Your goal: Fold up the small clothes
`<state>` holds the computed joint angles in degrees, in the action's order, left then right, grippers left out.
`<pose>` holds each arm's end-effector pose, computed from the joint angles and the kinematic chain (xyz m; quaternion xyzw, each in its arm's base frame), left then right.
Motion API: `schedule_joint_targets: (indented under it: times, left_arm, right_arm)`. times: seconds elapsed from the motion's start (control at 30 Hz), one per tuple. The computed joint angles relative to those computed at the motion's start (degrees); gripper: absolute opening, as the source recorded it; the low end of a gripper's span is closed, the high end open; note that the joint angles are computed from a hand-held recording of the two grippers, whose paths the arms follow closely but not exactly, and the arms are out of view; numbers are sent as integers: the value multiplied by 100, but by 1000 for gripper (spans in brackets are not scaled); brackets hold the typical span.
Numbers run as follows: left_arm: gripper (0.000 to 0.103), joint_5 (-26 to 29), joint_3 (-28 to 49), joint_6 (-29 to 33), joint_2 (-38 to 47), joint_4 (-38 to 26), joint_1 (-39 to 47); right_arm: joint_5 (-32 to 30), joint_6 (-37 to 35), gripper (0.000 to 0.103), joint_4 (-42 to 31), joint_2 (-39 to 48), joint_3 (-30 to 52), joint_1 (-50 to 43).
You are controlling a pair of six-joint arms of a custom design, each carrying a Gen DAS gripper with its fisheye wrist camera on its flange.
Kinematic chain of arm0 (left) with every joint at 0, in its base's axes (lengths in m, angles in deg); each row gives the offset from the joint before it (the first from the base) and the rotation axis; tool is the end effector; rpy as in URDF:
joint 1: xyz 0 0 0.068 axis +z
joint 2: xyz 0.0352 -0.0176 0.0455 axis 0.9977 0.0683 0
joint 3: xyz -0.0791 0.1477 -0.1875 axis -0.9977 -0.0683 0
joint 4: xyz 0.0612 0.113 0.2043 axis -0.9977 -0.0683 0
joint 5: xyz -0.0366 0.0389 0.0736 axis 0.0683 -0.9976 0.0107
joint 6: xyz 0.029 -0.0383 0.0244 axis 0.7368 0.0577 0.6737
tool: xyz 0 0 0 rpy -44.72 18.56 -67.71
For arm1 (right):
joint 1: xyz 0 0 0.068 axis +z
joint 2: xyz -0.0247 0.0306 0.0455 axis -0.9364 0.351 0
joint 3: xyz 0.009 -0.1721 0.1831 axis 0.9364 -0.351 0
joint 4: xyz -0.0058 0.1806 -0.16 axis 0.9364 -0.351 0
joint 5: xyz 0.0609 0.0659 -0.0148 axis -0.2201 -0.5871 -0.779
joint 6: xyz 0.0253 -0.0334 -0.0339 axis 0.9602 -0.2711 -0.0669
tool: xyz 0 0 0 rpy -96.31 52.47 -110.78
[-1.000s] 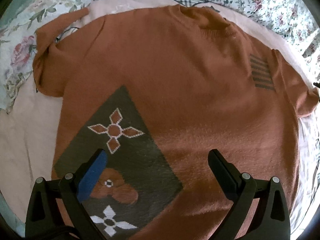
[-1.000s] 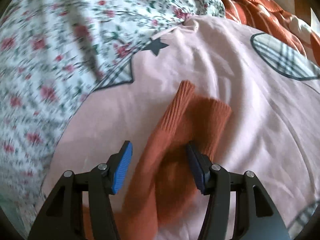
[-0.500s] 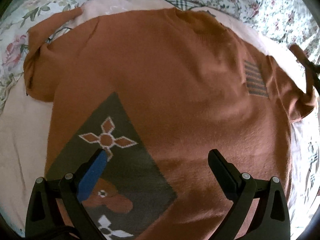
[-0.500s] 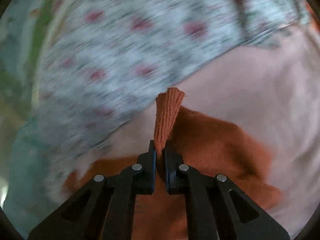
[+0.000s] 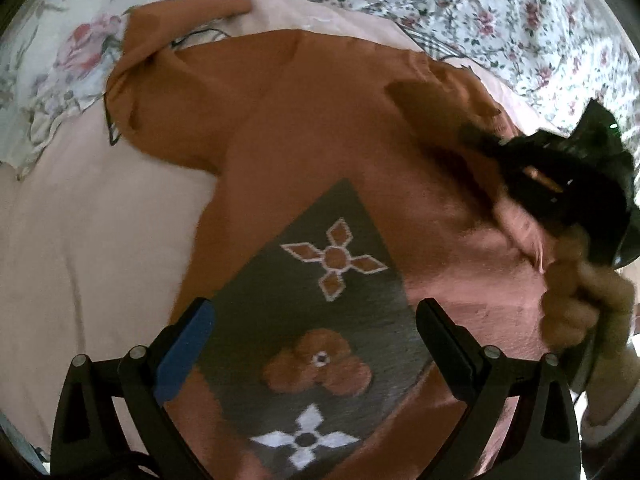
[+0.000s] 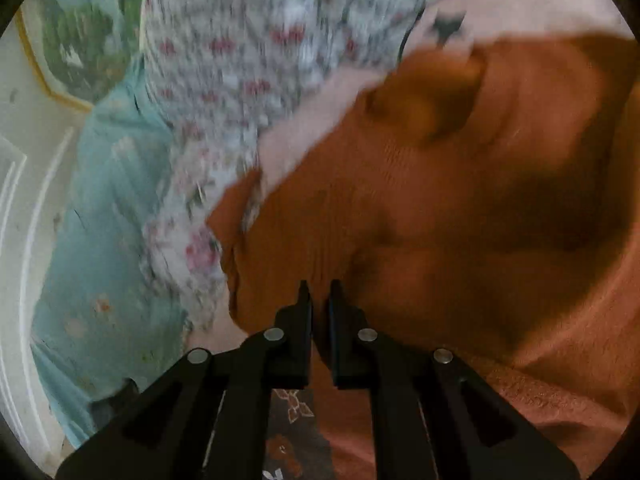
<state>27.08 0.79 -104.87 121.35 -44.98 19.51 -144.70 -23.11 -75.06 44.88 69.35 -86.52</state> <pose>0.0904 -0.1771 0.2275 -0.1249 0.9677 -0.0701 0.2075 0.2544 -0.0456 0.1869 -0.0382 0.8615 0.4759 0.1726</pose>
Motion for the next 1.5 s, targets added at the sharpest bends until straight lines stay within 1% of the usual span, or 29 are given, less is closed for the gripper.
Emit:
schedule_joint_targets:
  times: [0.07,0.13,0.17,0.2,0.27,0.33,0.4,0.43,0.47,0.63,0.73,0.8,0.83,0.87,0.9,0.93,0.97,1.0,1.03,1.1,1.13,1.2,1.23,1.27,1.3,1.37,1.4,1.47,1.5]
  left_arm:
    - [101,41,-155,118,-169,141,124]
    - [101,84,-268,302,-239,298,271]
    - [101,115,-317,404,-295,364,353]
    - [101,169,-355,572,-300,499,498]
    - [101,370,-373,1009,-173,940,896]
    - [101,638,-321,1328,91,1401,1254]
    - [101,944,-275,1603,325,1801,1623]
    - [101,1160,-279,1759,415,2057,1846]
    - [101,1339,-276,1884,517,2285,2018]
    - [101,1780,175,2416,1534,2862,2637]
    - [101,2104,276,2499,1938,3310,2980]
    - [100,2190,350,2565,2084,3517,3113]
    - [94,2180,408,2637,2150,3582,3153]
    - [77,2135,499,2749,2227,3574,3164]
    - [64,2097,575,2871,2270,3503,3151]
    - [37,1996,762,3056,2401,3309,3131]
    - [6,1933,855,3213,2463,3194,3127]
    - [4,2058,765,3313,2382,3296,3161]
    - [4,1988,596,3339,2128,3378,3129]
    - [3,1490,359,3474,1470,3378,2842]
    - [3,1121,167,3565,987,3372,2597]
    - [3,727,-137,3613,394,3197,2310]
    - [3,821,-233,3624,335,3143,2323]
    - [4,1076,-410,3668,296,3146,2435]
    - [5,1530,-617,3713,356,3215,2661]
    - [19,2135,-683,3751,640,3340,2925]
    - [22,2350,-720,3796,720,3402,3035]
    - [31,2496,-731,3809,838,3497,3130]
    - [31,2587,-664,3813,971,3528,3187]
  right_arm:
    - [103,98,8,230,-138,-287,162]
    - [187,459,8,587,-193,-422,412]
    - [201,498,8,618,-171,-428,491]
    - [227,264,12,446,-99,-399,429]
    - [372,116,16,123,0,-217,424]
    - [331,-191,44,-413,188,48,280]
    - [305,-543,52,-767,167,160,-58]
    - [301,-762,52,-1005,168,246,-231]
    - [342,-1150,52,-1405,207,390,-499]
    - [659,-2313,52,-2576,321,897,-1794]
    - [967,-2732,52,-2891,388,1088,-2508]
    - [1174,-2964,52,-3031,435,1197,-2940]
    - [1237,-3043,52,-3092,470,1252,-3103]
    - [1298,-3125,52,-3167,514,1312,-3264]
    - [1357,-3200,52,-3234,566,1374,-3406]
    - [1394,-3248,52,-3271,599,1413,-3497]
    - [1435,-3300,52,-3293,625,1445,-3581]
    - [1462,-3342,52,-3295,637,1458,-3625]
    - [1492,-3388,52,-3305,660,1491,-3673]
    - [1511,-3338,52,-3287,697,1566,-3717]
    - [1504,-3350,52,-3307,719,1619,-3758]
    - [1468,-3365,52,-3284,773,1734,-3857]
    - [1469,-3339,52,-3242,796,1770,-3889]
    - [1478,-3285,52,-3183,837,1808,-3897]
    - [1496,-3245,52,-3143,866,1831,-3894]
    - [1538,-3066,52,-3016,884,1872,-3870]
    - [1530,-3077,52,-3019,902,1901,-3889]
    - [1513,-3093,52,-2998,885,1951,-3903]
    - [1526,-3085,52,-2975,881,1967,-3902]
